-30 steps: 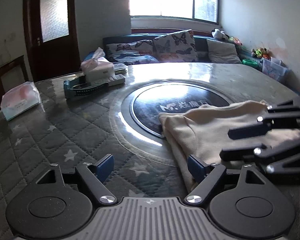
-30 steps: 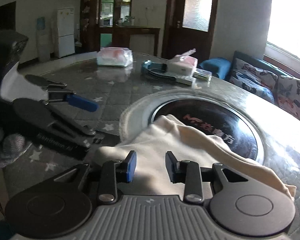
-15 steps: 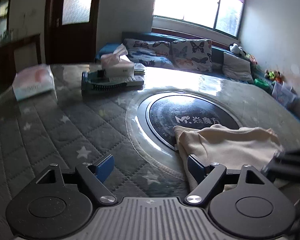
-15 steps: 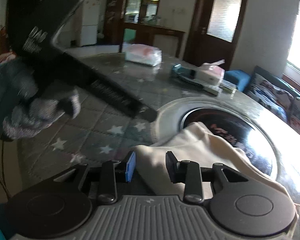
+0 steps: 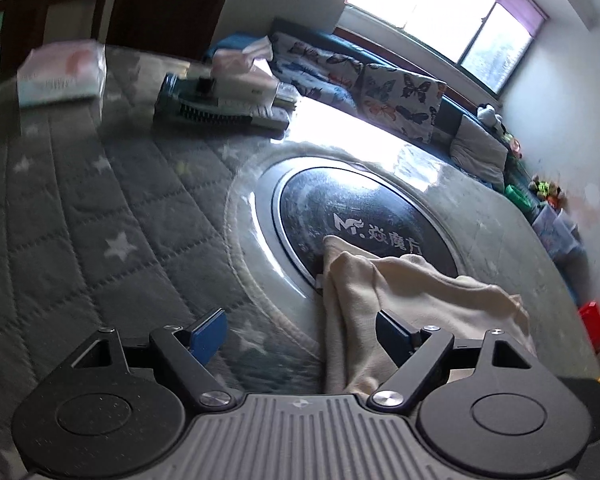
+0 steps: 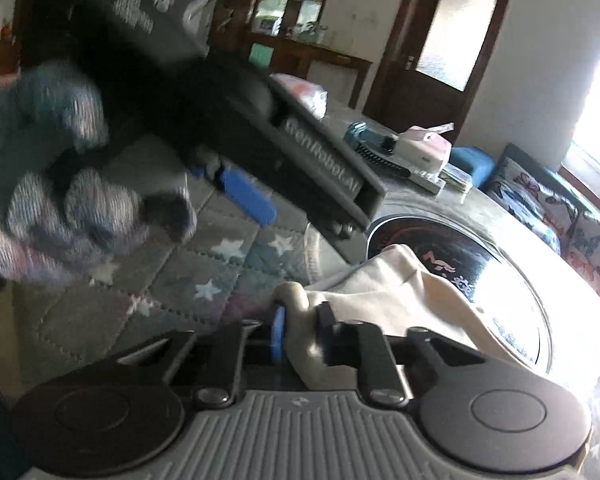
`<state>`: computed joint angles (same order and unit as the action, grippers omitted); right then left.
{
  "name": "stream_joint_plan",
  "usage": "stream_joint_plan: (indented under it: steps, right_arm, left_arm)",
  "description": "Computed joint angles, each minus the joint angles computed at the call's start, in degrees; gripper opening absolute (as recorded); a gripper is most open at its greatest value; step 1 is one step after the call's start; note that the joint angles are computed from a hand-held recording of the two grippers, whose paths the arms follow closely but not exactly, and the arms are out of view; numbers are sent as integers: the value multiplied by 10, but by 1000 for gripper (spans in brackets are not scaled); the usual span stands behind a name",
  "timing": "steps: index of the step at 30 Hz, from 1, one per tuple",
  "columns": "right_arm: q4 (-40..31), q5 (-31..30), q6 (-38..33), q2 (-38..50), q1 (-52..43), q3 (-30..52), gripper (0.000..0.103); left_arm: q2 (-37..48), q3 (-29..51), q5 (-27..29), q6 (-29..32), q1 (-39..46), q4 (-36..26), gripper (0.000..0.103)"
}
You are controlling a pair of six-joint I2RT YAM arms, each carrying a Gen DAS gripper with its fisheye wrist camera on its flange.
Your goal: Fold clothes
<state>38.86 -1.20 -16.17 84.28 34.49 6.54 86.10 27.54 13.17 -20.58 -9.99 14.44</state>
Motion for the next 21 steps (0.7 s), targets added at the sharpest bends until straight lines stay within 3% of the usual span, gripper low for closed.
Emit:
stream_joint_plan:
  steps: [12, 15, 20, 21]
  right_arm:
    - [-117, -194, 48, -157, -178, -8, 10]
    - [-139, -220, 48, -190, -199, -16, 9]
    - [-146, -238, 40, -198, -211, -26, 9]
    - [-143, -239, 41, -195, -211, -27, 9]
  left_arm:
    - [65, 62, 50, -121, -25, 1, 82]
    - [79, 73, 53, -136, -35, 1, 73]
    - [89, 76, 39, -142, -49, -1, 40]
    - [90, 77, 35, -143, -52, -2, 37]
